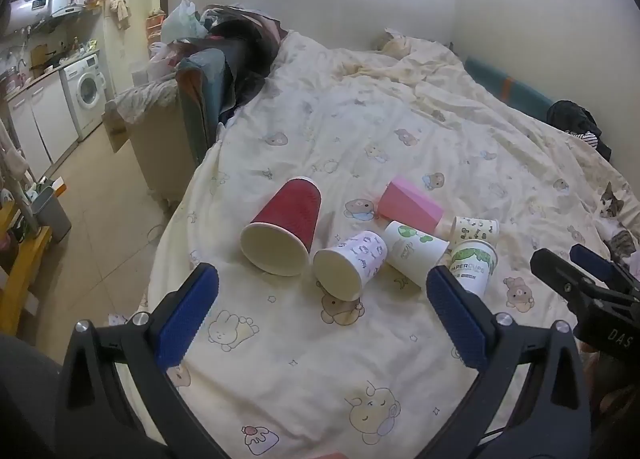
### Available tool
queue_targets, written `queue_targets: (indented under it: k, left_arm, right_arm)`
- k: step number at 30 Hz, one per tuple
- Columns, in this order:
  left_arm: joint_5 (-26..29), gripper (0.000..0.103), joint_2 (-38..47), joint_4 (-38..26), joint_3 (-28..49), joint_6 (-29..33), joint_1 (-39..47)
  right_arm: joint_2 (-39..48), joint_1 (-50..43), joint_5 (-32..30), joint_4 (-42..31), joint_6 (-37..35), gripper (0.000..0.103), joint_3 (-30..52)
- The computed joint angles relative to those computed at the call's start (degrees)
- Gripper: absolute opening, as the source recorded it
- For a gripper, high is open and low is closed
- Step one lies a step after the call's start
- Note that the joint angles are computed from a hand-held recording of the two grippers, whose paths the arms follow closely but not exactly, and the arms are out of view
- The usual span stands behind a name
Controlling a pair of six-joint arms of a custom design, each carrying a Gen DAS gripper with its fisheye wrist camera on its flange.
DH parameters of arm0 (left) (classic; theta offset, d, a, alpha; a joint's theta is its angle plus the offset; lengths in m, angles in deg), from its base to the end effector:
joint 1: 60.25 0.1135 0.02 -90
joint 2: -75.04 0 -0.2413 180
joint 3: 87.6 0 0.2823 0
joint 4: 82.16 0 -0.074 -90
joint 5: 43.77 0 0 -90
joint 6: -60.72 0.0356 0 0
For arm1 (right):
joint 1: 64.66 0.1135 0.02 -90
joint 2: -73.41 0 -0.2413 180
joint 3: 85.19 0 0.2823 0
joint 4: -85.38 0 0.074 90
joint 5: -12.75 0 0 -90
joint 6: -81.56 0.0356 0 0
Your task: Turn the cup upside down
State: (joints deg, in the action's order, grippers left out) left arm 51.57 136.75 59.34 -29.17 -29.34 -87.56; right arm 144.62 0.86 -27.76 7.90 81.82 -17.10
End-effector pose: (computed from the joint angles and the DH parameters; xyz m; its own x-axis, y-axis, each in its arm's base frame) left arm 0.2376 -0.1264 0.2369 -0.5926 0.3048 -0.7456 0.5179 0.8532 -0.0628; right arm 0.1241 0.2072 0.2308 -0.5379 0.3863 -0.7493 0.4113 0.8961 0.1667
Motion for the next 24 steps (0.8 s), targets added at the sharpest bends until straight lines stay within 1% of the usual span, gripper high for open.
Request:
queue_targets:
  k: [24]
  left_arm:
    - [0.3,0.103,-0.1,-0.6,0.5,0.3,0.3]
  right_arm:
    - [-0.5,0.2,0.2,0.0,0.1,0.103,-0.3]
